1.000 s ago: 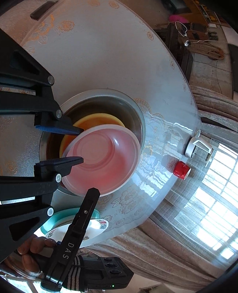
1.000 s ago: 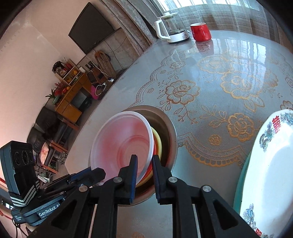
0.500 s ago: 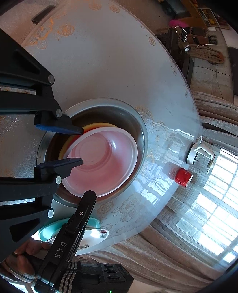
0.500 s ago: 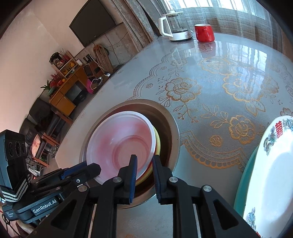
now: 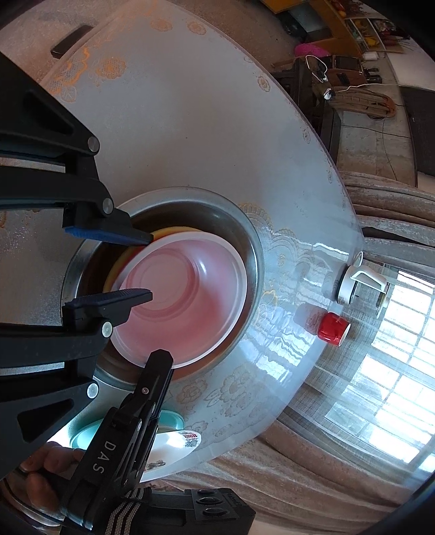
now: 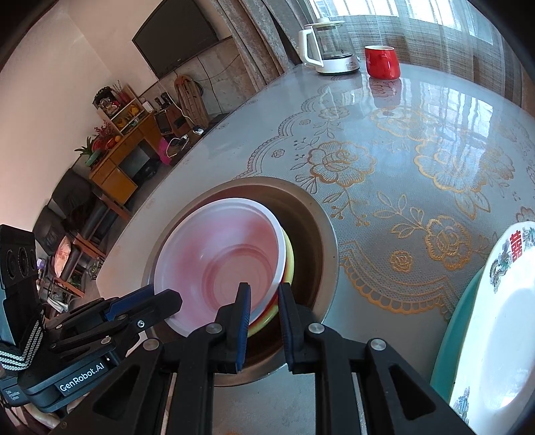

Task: Organize plates and bowls
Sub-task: 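Open the left gripper to release the red-pink bowl in the steel bowl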

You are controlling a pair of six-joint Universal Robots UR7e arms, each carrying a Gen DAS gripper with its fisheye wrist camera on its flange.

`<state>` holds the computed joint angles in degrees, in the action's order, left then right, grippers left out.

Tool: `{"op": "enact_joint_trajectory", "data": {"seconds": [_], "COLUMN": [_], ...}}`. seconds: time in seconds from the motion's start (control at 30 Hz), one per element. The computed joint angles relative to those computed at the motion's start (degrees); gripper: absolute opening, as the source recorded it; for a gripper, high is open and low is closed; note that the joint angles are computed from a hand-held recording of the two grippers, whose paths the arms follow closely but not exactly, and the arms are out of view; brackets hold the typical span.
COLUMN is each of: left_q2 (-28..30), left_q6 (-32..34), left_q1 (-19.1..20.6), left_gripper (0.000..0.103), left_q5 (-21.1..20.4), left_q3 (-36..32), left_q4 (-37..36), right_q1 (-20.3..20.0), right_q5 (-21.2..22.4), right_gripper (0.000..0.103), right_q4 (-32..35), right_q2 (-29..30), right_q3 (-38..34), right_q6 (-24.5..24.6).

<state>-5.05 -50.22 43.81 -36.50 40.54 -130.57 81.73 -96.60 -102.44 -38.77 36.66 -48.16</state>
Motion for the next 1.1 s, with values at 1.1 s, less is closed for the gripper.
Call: {"op": "enact_joint_trajectory", "data": {"seconds": [1.1], "left_q2": [-0.84], "left_q6": [0.7], "left_q1": [-0.88], "left_gripper": [0.036], "left_q5": [3.89], "left_q3": [2.3], "left_q4": [-1.31], "right_q1": [-0.29], "right_q5": [0.91], "right_gripper": [0.018], "right_q4": [-2.83], "right_q2": [-1.87], "right_q3": [3.29], "right_q6": [-1.08]}}
